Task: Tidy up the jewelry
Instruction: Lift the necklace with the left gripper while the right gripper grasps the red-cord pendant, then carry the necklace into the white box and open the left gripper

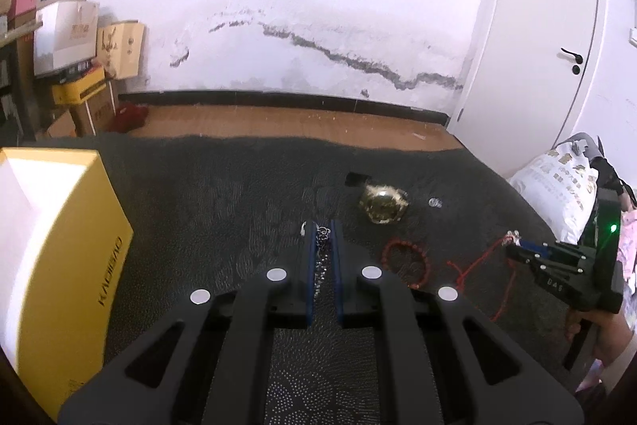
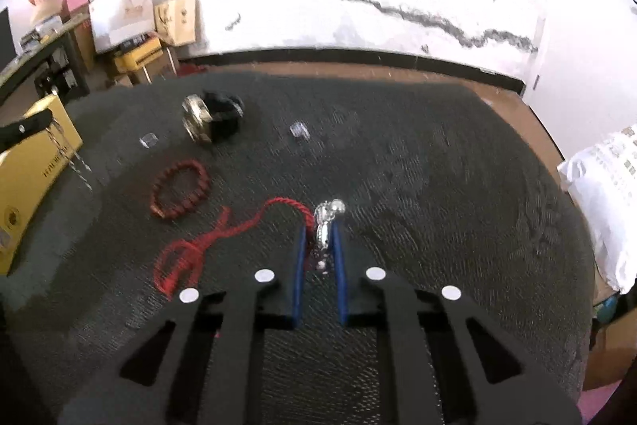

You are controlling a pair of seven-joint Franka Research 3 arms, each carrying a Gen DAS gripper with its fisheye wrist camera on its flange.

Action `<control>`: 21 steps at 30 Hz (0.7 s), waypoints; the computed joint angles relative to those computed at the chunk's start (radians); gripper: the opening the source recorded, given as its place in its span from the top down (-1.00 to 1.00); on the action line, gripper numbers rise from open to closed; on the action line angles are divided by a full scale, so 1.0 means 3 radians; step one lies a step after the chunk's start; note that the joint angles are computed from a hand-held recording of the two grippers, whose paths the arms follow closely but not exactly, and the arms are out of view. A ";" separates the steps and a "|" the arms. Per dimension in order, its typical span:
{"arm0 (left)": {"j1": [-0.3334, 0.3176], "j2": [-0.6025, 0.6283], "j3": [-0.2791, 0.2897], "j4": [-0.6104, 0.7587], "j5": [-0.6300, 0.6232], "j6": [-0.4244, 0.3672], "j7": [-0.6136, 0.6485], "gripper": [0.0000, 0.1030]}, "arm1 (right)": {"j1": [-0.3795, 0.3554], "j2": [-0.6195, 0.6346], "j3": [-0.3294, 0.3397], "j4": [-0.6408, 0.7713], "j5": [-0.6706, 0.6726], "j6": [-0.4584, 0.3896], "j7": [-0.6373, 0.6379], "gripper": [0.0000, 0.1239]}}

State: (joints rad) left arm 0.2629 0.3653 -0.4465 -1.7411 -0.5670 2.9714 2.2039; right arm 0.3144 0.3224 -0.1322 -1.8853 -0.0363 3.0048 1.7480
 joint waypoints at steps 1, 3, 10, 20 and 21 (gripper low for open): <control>0.0011 -0.0021 -0.0013 -0.0005 -0.0012 0.0007 0.0008 0.87 | -0.0019 -0.0017 0.0034 0.0001 0.0034 0.0040 -0.0018 0.78; 0.0020 -0.0090 -0.0013 -0.0018 -0.0037 -0.0012 -0.0001 0.87 | -0.0068 -0.0053 0.0132 0.0012 0.0130 0.0135 -0.0099 0.78; 0.0068 -0.0617 0.0217 -0.0086 -0.0376 -0.0249 0.0163 0.87 | 0.0052 -0.0209 0.0282 0.0026 0.0300 0.0395 -0.0366 0.78; -0.0015 -0.1102 0.0959 0.0110 -0.0025 -0.0530 0.0064 0.87 | 0.0069 -0.0321 0.0669 0.0120 0.0775 0.0365 -0.0792 0.78; -0.0027 -0.1108 0.1031 0.0120 0.0024 -0.0598 0.0018 0.87 | 0.0150 -0.0330 0.0626 0.0126 0.0744 0.0354 -0.0746 0.78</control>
